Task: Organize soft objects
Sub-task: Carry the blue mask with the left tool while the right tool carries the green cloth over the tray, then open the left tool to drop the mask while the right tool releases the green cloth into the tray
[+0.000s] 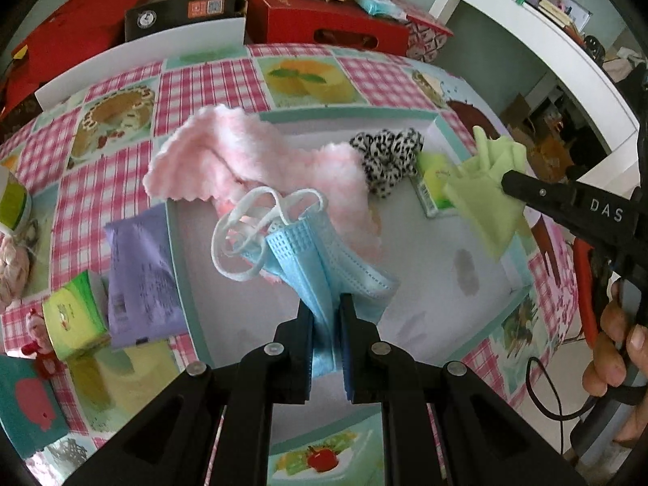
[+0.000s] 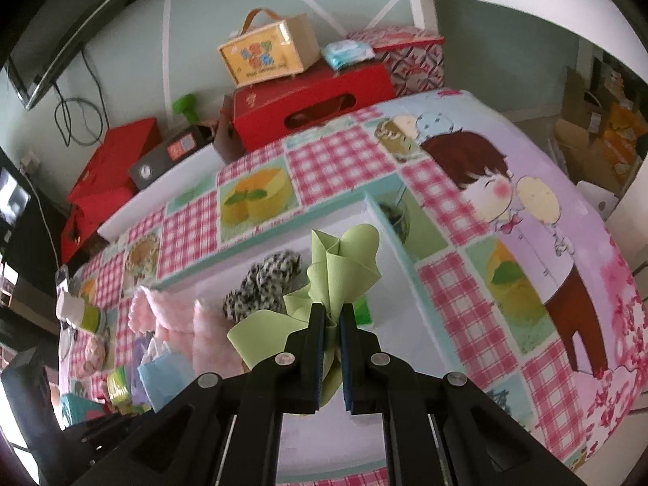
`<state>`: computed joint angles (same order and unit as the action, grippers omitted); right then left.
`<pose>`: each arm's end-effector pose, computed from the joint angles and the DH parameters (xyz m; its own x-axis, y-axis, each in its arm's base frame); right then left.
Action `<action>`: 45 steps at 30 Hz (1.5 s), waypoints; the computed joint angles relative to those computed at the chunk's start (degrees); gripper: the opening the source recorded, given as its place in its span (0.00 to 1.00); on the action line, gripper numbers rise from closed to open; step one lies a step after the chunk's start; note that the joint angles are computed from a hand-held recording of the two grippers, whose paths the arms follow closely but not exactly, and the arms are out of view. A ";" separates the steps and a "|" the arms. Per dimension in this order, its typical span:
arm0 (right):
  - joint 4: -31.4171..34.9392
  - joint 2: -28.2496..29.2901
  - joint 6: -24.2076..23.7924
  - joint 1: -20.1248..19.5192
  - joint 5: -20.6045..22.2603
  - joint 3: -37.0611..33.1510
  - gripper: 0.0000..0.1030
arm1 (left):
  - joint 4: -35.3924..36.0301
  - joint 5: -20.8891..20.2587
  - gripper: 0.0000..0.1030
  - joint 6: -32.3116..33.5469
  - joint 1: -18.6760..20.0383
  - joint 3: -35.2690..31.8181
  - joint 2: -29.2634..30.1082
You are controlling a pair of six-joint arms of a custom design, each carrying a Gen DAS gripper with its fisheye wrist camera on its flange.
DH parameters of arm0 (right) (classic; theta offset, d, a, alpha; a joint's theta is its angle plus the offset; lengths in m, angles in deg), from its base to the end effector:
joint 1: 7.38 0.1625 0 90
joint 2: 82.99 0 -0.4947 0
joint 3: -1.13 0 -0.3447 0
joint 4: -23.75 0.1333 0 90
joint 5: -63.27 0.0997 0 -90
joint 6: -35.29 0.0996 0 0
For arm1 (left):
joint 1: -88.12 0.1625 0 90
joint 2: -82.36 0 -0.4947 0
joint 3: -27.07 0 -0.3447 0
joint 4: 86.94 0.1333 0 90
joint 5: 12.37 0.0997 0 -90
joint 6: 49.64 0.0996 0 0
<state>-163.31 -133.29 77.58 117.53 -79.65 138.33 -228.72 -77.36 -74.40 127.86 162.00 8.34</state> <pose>0.2979 -0.3328 0.1574 -0.8044 0.3733 0.4622 -0.0298 0.7516 -0.6589 -0.1861 -0.3829 0.2319 -0.7972 0.4074 -0.4455 0.4684 0.8830 -0.0307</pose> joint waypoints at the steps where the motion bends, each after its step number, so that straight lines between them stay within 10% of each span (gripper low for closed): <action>1: 0.54 0.15 0.18 -0.09 0.40 -0.02 0.08 | 0.08 -0.01 0.11 -0.15 -0.06 0.20 0.00; 24: 6.78 3.58 -1.42 -2.14 6.07 -2.42 0.11 | 0.78 -0.95 0.15 -0.99 0.06 2.71 2.36; 31: 11.33 3.54 -0.10 -2.54 5.69 -3.70 0.12 | 0.78 -0.35 0.45 -0.64 -0.51 2.32 3.32; 45: 12.18 3.28 0.49 -1.45 3.34 -4.46 0.64 | 1.33 0.45 0.57 -0.30 -2.07 1.87 2.03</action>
